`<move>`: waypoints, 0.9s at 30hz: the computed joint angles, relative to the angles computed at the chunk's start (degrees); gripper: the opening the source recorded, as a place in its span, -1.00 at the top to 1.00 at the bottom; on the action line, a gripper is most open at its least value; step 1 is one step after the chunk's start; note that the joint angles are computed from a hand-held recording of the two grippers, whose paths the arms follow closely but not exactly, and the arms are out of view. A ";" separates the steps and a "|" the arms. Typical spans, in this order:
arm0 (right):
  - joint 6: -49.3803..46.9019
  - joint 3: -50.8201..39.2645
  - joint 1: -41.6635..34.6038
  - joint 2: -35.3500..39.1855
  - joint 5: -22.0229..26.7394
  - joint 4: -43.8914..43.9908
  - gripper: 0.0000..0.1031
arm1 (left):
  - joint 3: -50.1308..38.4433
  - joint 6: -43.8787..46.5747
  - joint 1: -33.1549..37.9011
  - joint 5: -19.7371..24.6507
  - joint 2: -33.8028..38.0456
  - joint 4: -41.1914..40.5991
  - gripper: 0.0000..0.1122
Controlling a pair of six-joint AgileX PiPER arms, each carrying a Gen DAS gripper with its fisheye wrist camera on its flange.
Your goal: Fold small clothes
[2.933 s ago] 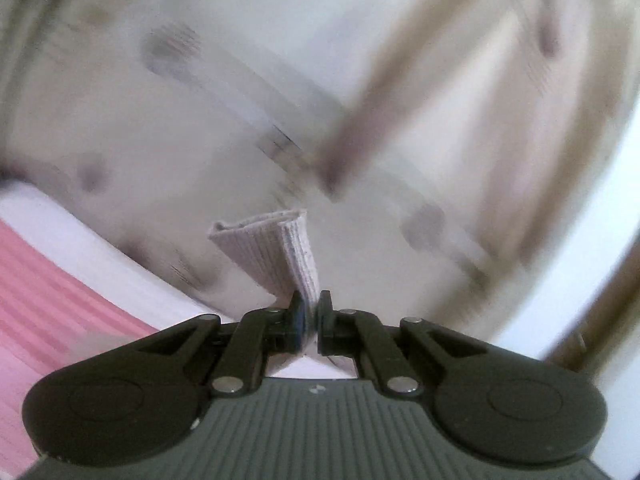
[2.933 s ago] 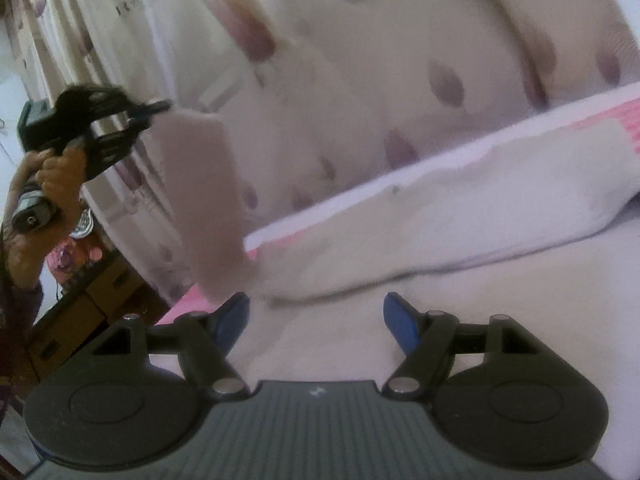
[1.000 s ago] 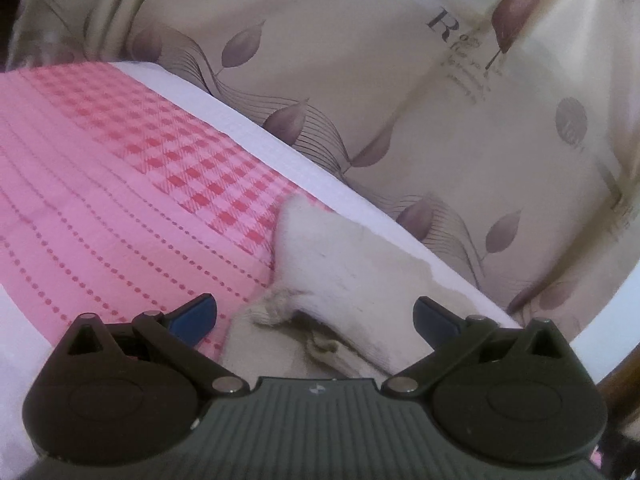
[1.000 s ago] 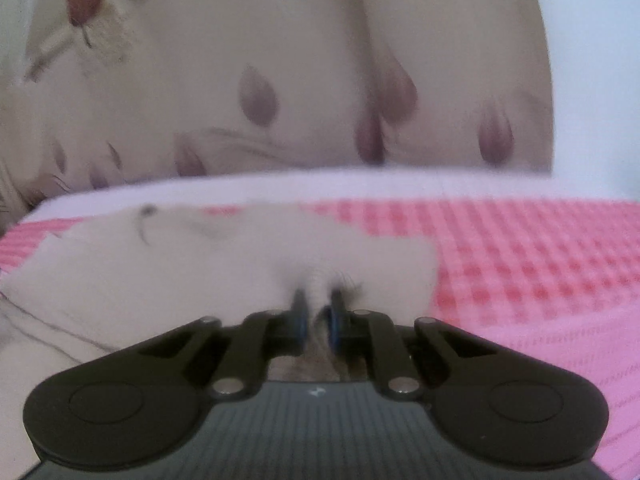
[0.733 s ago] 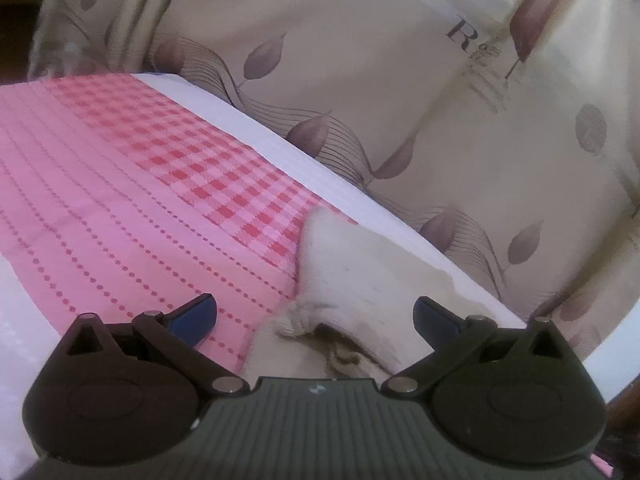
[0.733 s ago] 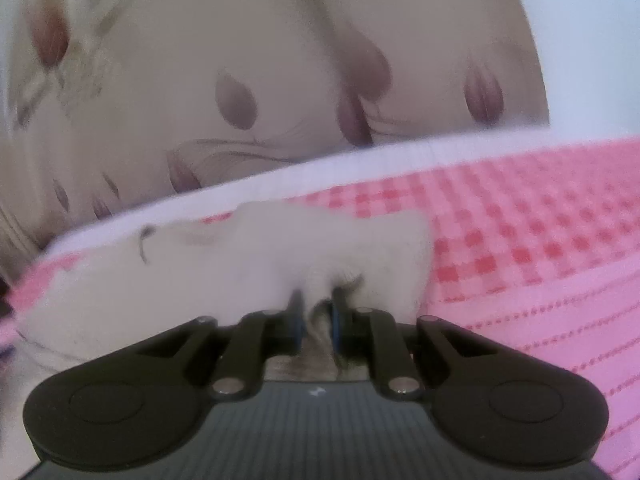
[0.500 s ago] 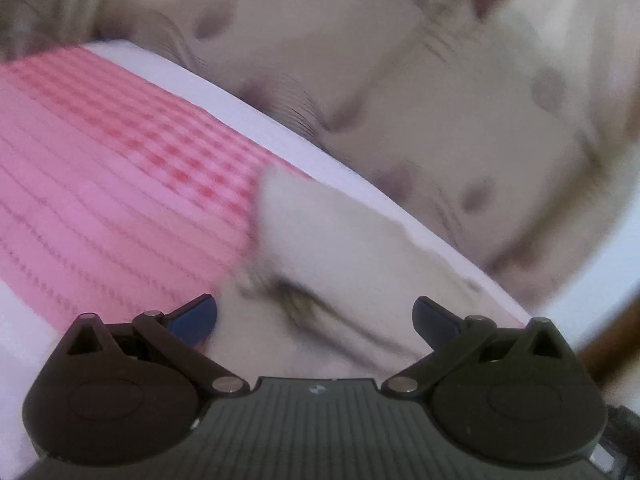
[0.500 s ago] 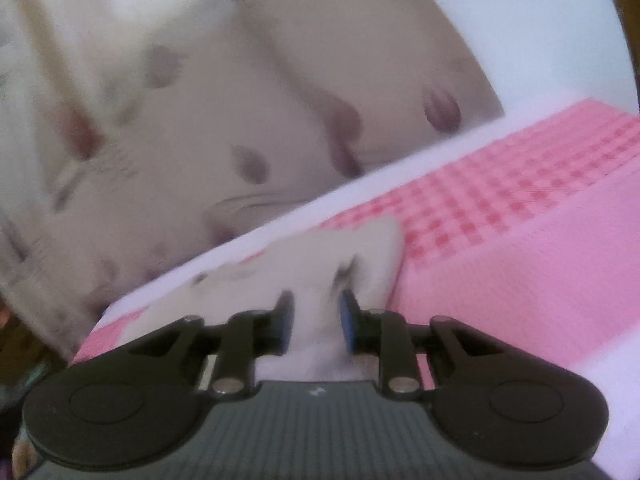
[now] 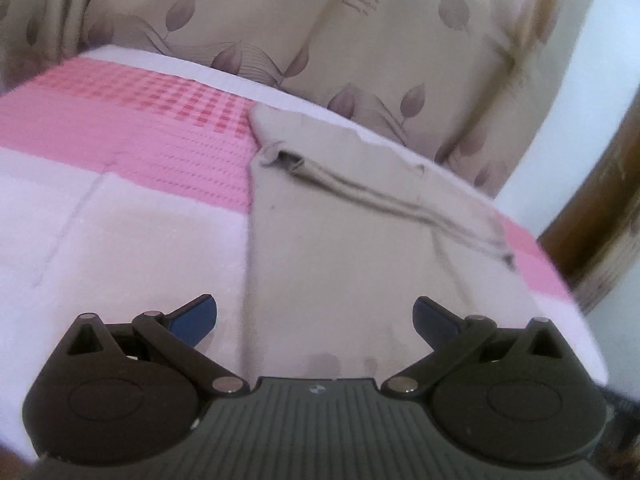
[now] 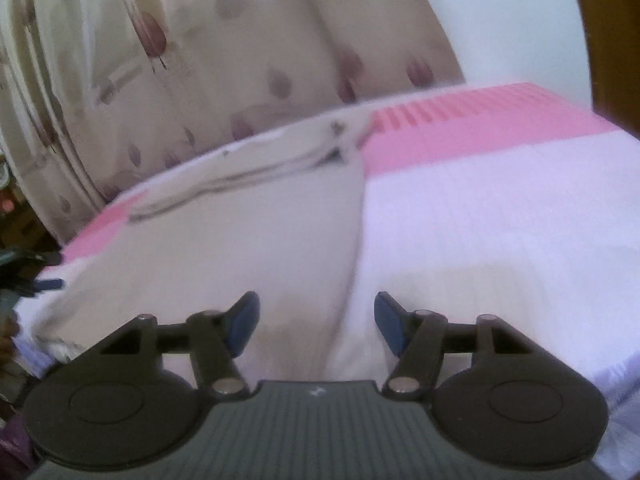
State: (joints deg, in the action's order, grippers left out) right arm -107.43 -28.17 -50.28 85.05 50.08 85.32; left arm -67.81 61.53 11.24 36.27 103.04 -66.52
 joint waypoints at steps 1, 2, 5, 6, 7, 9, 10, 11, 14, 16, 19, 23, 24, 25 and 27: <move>-0.57 0.46 -0.51 0.19 1.04 -0.44 -0.23 | 1.27 0.95 0.40 -0.89 -1.02 0.13 -0.82; -0.65 0.77 -0.58 0.20 1.73 -1.12 -0.23 | 2.40 1.79 0.93 -1.39 -1.85 -0.14 -0.81; -2.77 2.54 0.59 -1.59 0.45 -0.94 -0.06 | 4.66 -1.19 2.53 -2.28 -3.57 1.28 -0.81; -2.65 2.69 1.18 -1.76 0.14 -0.63 0.11 | 4.46 -2.94 3.63 -0.66 -3.08 1.55 -0.78; -2.05 2.61 1.28 -1.67 0.45 -1.09 0.37 | 4.80 -3.40 5.16 1.56 -2.45 0.30 -0.77; -0.75 2.57 1.13 -1.69 0.80 -2.16 0.57 | 6.76 0.33 7.16 3.56 -2.87 -4.37 -0.76; -0.56 2.51 0.82 -1.42 1.19 -2.29 0.65 | 6.82 0.46 7.80 4.77 -2.75 -4.60 -0.76; 0.31 2.25 0.11 -0.92 2.14 -2.97 0.67 | 7.06 1.05 8.29 5.79 -2.83 -4.87 -0.76; 2.62 1.26 -1.62 0.48 4.65 -4.72 0.71 | 7.69 1.15 8.30 7.27 -3.59 -3.89 -0.71; 3.43 0.74 -2.62 1.67 6.19 -5.24 0.71 | 7.22 1.51 7.77 9.54 -3.25 -2.85 -0.68; 3.65 0.15 -3.30 2.77 7.23 -5.85 0.71 | 8.73 3.10 5.61 7.31 -4.39 -2.69 -0.68; 6.75 -1.50 -4.13 4.56 9.15 -8.00 0.71 | 9.74 5.30 5.28 7.43 -4.53 -3.45 -0.18; 7.03 -1.61 -4.26 4.79 9.57 -8.26 0.71 | 9.72 5.59 5.51 8.00 -4.25 -3.30 0.04; 7.16 -1.80 -4.39 5.11 9.97 -8.46 0.71 | 9.16 4.75 5.75 9.05 -3.48 -2.59 0.44; 7.51 -1.94 -4.04 5.33 9.78 -8.23 0.71 | 8.85 3.99 6.51 10.30 -2.27 -3.50 0.56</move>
State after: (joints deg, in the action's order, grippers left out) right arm -99.92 -30.11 -54.32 90.38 59.86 77.09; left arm -58.96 65.52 17.75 46.56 100.77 -70.02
